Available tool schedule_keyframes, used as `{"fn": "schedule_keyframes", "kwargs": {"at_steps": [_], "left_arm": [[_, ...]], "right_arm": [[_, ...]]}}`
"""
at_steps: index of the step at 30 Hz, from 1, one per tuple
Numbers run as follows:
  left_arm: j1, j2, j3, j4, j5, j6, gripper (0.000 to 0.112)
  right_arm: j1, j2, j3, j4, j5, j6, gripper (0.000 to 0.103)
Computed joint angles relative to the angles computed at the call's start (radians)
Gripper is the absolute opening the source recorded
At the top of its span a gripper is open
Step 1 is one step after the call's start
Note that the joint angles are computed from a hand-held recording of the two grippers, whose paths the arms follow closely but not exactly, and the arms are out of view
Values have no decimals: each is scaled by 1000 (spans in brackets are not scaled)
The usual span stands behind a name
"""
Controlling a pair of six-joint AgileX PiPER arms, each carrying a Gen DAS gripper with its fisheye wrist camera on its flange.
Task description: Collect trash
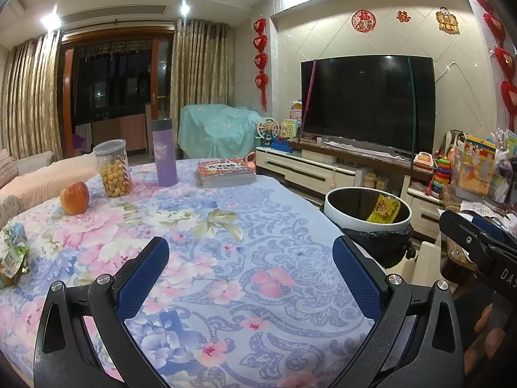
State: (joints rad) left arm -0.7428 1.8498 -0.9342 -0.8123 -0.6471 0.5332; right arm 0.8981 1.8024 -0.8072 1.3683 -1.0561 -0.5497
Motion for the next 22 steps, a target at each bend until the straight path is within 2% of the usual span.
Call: {"fn": "schedule_keyframes", "kwargs": {"at_steps": [22], "left_arm": [[36, 26, -58, -2, 82, 24, 103]], "right_arm": [[-33, 17, -30, -1, 67, 3, 103]]}}
